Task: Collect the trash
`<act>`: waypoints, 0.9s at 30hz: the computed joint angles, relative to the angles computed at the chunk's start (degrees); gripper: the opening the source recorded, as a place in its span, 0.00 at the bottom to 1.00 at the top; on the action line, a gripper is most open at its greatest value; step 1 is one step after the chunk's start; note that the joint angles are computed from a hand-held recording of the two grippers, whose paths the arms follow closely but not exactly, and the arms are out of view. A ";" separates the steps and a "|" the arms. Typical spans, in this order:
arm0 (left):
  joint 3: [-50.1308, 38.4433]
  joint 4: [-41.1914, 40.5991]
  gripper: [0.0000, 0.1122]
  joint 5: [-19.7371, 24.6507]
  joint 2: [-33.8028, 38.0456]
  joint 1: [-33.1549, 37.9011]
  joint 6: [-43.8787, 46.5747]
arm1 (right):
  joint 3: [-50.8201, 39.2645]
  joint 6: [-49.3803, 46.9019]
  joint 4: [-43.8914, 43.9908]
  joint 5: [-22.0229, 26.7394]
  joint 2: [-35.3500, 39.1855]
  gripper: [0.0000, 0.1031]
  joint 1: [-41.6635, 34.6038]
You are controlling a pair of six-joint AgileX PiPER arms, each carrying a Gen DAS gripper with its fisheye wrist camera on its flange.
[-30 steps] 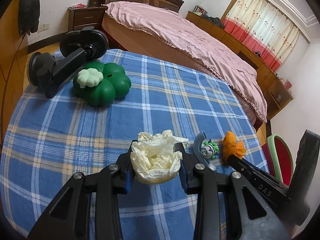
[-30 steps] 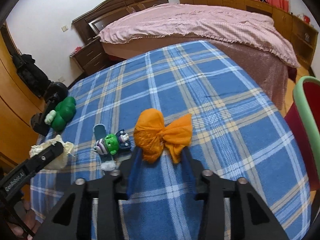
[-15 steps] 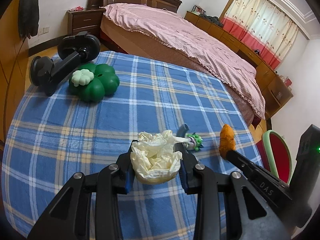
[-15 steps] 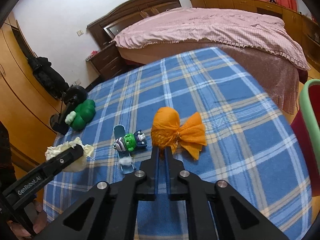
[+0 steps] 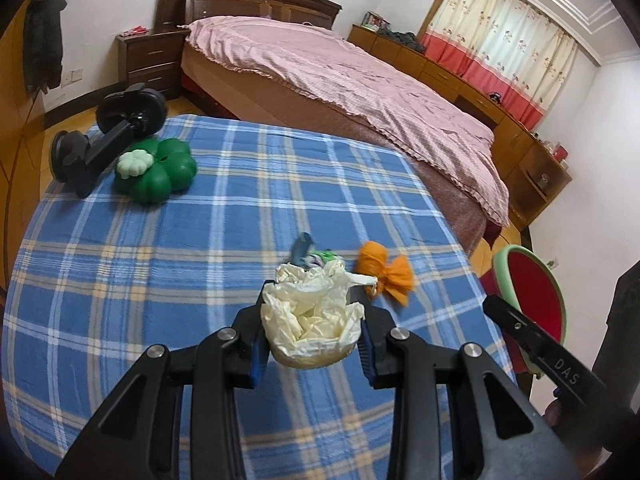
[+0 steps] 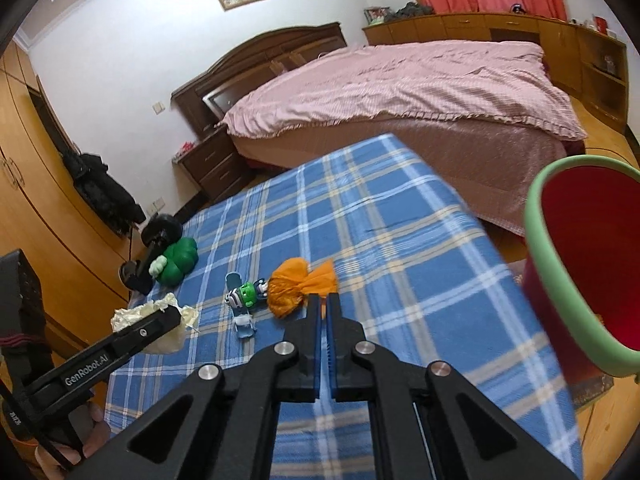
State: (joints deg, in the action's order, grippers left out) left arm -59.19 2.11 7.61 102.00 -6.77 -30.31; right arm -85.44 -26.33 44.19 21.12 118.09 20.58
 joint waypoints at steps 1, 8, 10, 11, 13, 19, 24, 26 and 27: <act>-0.30 1.86 0.32 0.38 -0.04 -0.74 -1.86 | 1.68 -2.60 2.71 -0.56 -1.17 0.04 -0.69; -1.51 14.52 0.32 1.98 -0.62 -4.64 -14.83 | 7.35 -14.18 14.55 -0.86 -5.18 0.04 -4.47; -1.35 19.03 0.32 2.53 -0.93 -5.30 -19.40 | 7.60 -15.48 16.20 -0.35 -5.35 0.07 -5.16; -1.16 20.43 0.32 2.63 -1.07 -5.37 -20.91 | 7.72 -16.05 16.88 -0.07 -5.38 0.07 -5.39; -0.69 21.99 0.32 2.70 -1.30 -5.19 -22.87 | 7.38 -15.86 17.09 0.76 -5.08 0.07 -5.65; 0.81 32.39 0.32 3.08 -1.68 -3.74 -34.05 | 5.62 -13.40 14.64 2.03 -3.50 0.26 -4.53; 2.37 34.55 0.32 1.91 -1.73 -1.12 -36.67 | 2.12 -6.54 7.49 2.24 -1.16 0.55 -2.38; 2.79 34.35 0.32 1.41 -1.55 -0.06 -36.61 | -0.73 -1.52 1.91 2.93 0.65 0.58 -1.01; 2.92 34.63 0.32 1.21 -1.39 0.43 -36.98 | -2.24 0.90 -0.83 3.27 1.64 0.60 -0.26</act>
